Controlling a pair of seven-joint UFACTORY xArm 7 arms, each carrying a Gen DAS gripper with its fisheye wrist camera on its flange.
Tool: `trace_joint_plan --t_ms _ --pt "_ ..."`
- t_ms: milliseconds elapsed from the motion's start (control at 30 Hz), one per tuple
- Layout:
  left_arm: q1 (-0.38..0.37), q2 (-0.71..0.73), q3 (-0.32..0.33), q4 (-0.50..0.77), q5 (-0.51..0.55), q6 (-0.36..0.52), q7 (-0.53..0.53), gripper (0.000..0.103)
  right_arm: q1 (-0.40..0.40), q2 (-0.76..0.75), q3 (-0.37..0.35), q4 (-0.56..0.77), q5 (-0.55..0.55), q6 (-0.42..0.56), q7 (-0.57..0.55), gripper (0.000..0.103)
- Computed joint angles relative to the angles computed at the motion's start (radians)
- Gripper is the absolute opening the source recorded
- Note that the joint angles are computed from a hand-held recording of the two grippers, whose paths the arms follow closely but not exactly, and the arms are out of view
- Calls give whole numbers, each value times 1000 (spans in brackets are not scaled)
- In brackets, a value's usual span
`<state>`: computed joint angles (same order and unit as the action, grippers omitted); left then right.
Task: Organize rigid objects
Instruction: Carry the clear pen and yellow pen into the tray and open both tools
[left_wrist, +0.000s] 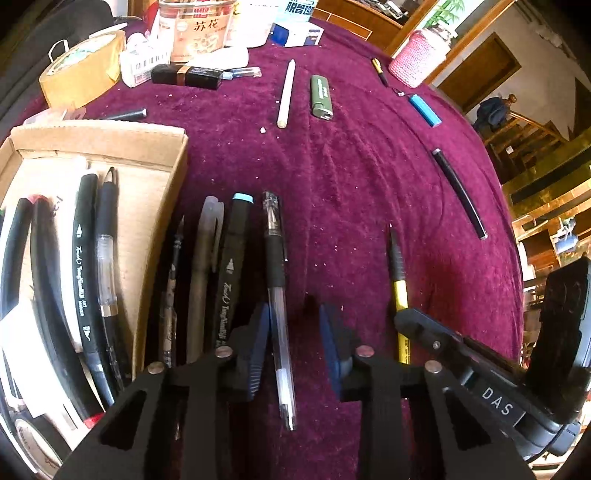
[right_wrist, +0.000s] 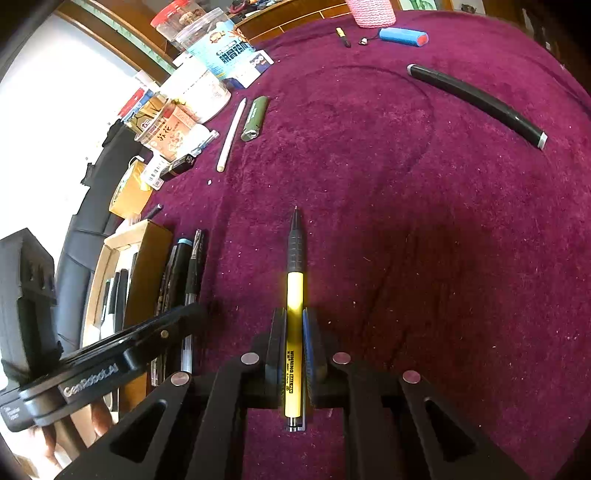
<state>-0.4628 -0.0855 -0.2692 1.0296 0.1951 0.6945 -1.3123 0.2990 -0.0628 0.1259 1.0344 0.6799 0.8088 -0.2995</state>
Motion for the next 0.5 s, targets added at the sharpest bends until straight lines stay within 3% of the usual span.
trace_joint_plan --t_ms 100,500 --pt "-2 0 -6 9 27 34 -15 8 -1 0 0 -1 3 -3 0 7" --pt "-9 -127 -60 -108 55 -41 -128 8 17 -13 13 -19 -64 -59 -12 7"
